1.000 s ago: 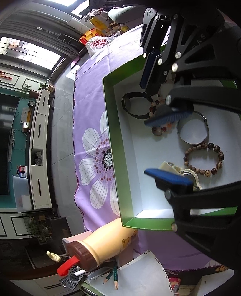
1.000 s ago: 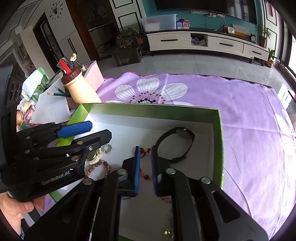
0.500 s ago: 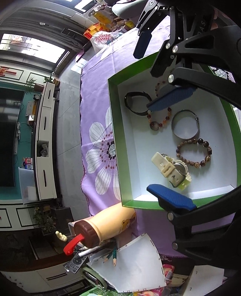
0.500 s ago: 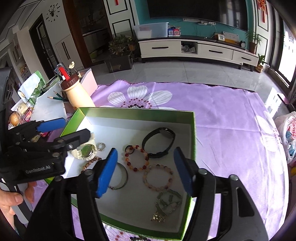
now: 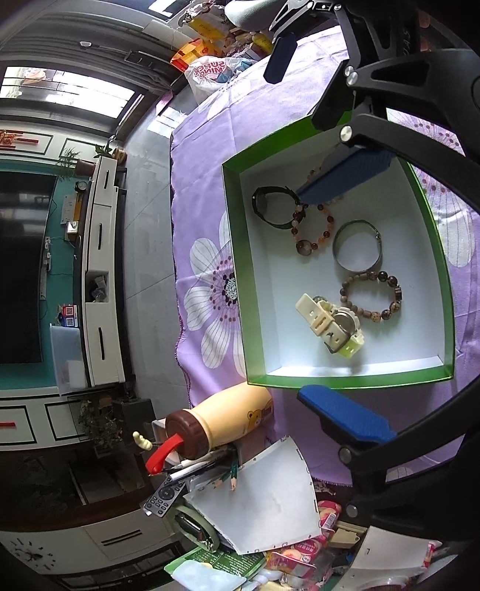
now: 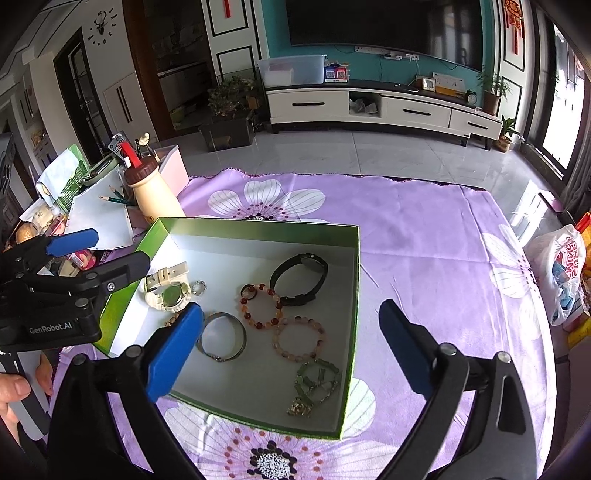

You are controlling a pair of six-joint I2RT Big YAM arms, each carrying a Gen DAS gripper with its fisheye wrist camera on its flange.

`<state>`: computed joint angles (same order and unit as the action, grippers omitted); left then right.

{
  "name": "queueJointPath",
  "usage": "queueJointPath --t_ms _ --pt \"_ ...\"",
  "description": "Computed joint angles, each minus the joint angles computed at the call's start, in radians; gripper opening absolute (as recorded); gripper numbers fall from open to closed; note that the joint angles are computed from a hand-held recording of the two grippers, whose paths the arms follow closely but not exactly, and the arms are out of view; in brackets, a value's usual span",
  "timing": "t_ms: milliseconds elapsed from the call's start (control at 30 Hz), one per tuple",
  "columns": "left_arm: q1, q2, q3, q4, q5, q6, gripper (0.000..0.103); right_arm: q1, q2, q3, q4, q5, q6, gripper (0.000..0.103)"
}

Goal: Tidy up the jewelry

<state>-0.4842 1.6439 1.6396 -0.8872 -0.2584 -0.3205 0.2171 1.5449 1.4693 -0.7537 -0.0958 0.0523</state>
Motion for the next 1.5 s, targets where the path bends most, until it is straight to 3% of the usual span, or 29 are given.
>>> queueJointPath --t_ms 300,467,800,1133,1267,1500 --pt "-0.017 -0.031 0.004 -0.028 -0.032 -0.030 0.101 0.007 -0.028 0.002 -0.031 0.028 0.009 0.102" --pt "-0.020 -0.030 0.029 -0.083 -0.042 -0.062 0.101 0.018 -0.038 0.007 -0.048 0.078 0.008 0.102" --pt "0.007 -0.009 0.062 -0.187 0.062 -0.162 0.101 0.023 -0.035 0.013 -0.062 0.088 0.007 0.102" --pt "0.023 0.000 0.047 -0.188 0.082 -0.185 0.101 0.033 -0.022 0.015 -0.056 0.089 0.001 0.102" --pt "0.014 0.028 0.077 -0.242 -0.003 -0.183 0.101 0.033 -0.013 0.018 -0.053 0.092 0.007 0.102" --pt "0.019 0.029 0.058 -0.224 -0.009 -0.173 0.101 0.033 0.005 0.029 -0.054 0.100 0.010 0.102"
